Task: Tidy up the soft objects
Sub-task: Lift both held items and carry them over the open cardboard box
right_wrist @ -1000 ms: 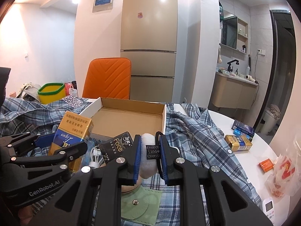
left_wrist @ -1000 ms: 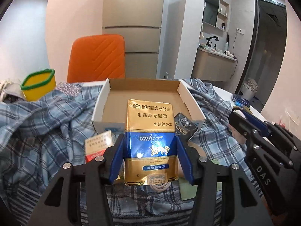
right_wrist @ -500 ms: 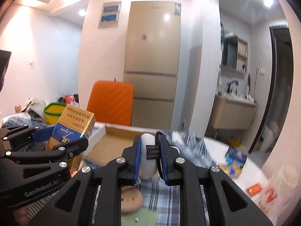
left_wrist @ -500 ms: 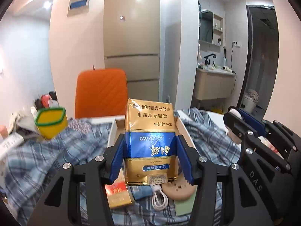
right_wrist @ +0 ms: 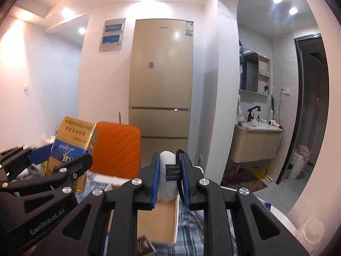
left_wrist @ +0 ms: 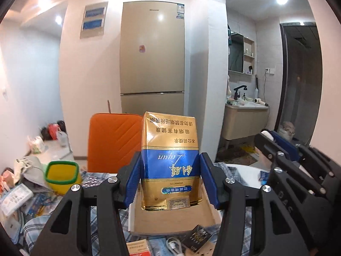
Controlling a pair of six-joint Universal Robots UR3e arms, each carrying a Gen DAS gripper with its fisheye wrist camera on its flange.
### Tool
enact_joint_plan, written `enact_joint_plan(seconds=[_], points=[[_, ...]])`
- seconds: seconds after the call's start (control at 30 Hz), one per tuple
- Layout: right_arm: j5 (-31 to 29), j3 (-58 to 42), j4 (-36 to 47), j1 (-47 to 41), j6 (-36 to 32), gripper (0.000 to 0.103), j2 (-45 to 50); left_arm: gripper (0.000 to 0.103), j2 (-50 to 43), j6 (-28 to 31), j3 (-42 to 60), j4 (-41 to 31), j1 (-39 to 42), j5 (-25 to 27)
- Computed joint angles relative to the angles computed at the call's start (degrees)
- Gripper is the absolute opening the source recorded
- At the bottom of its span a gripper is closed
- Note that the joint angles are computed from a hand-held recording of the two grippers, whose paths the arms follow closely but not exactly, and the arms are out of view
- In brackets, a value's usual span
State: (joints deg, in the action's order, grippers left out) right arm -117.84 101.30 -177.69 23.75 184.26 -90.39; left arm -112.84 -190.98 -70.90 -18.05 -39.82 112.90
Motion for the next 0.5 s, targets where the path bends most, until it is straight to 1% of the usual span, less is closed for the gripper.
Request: enact_joint_plan(seconds=[0.1, 0.17, 0.23, 0.3, 0.37, 0.5], points=[[1.8, -5.3, 5.0, -2.3, 1.5, 0.020, 1.6, 0.052, -2.7, 0.5, 6.0, -3.4, 0.3, 1.4], [4.3, -7.7, 7.4, -4.2, 3.3, 0.020, 2.6, 0.052, -4.0, 0.3, 8.8, -6.0, 1.4, -0.1], [6.1, -9.3, 8.5, -5.7, 3.8, 0.020, 3.7, 0.052, -5.2, -0.1, 10.4, -7.2, 2.5, -1.2], [7.5, -10.3, 9.0, -6.8, 4.1, 0.020, 5.2, 0.053, -6.9, 0.6, 10.9, -6.3, 3.4, -1.7], [9.0, -10.8, 9.5, -7.8, 4.3, 0.020, 6.3, 0.053, -9.2, 0.1, 13.3, -8.6, 4.0, -0.9], [10.4, -12.1, 10.1, -9.2, 4.2, 0.020, 10.0, 0.053, -12.6, -1.0, 14.5, -11.3, 6.2, -3.8]])
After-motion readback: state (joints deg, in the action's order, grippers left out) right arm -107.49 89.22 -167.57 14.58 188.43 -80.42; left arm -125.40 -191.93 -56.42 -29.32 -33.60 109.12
